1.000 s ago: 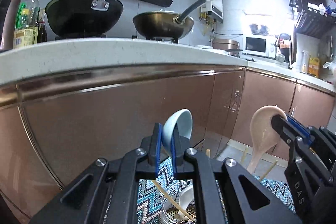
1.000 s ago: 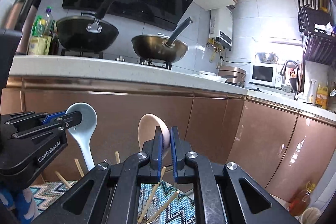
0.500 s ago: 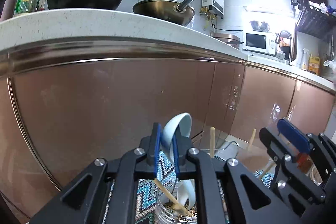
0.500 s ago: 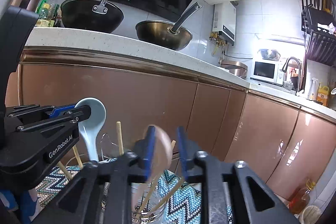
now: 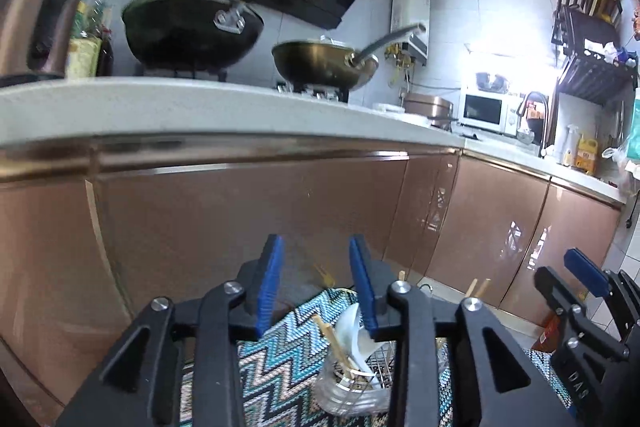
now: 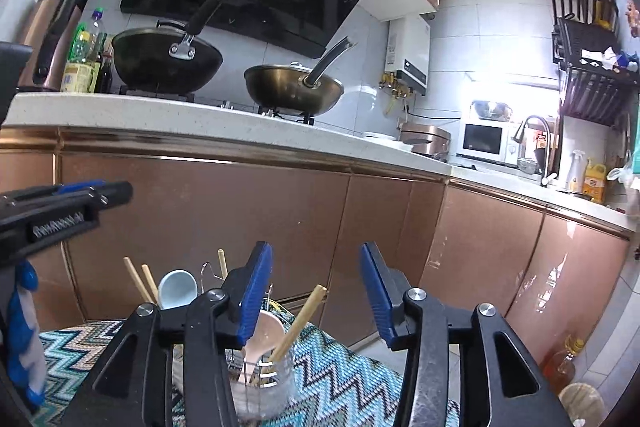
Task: Organize utensils
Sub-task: 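Open the left tool into the holder while the right tool releases its spoon, then raise both tools away from the utensil holder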
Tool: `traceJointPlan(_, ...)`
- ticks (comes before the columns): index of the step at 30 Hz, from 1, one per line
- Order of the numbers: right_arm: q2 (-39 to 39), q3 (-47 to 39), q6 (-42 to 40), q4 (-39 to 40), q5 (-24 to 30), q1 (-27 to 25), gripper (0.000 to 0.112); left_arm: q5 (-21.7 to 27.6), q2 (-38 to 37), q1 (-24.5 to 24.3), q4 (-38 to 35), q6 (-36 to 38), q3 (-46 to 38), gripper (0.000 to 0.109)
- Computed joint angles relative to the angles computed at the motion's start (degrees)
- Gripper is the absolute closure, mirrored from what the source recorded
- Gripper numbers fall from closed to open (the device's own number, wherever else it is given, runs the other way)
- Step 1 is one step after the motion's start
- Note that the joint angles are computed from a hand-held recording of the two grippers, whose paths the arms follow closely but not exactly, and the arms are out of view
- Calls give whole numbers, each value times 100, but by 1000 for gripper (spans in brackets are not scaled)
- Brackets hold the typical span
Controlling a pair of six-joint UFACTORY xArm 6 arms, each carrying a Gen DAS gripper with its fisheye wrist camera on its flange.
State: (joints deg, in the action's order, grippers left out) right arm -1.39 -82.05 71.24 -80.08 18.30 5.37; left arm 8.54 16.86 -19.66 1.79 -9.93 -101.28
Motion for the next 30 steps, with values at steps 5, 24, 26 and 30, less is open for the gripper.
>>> traceJointPlan(5, -737, 520, -111, 211, 262, 151, 62, -118, -845, 116, -454, 358, 789, 70)
traceJointPlan(24, -2887, 1647, -529, 268, 2540, 2195, 41, 315, -3476, 408, -2823, 2563, 2788, 68)
traceJointPlan(26, -2986, 1674, -480, 143, 2756, 2425, 36, 346, -3732, 472, -2951, 2685, 2960, 67)
traceJointPlan(30, -3205, 1784, -351, -122, 3383, 3044, 27, 393, -4210, 581, -3132, 2880, 3331, 65)
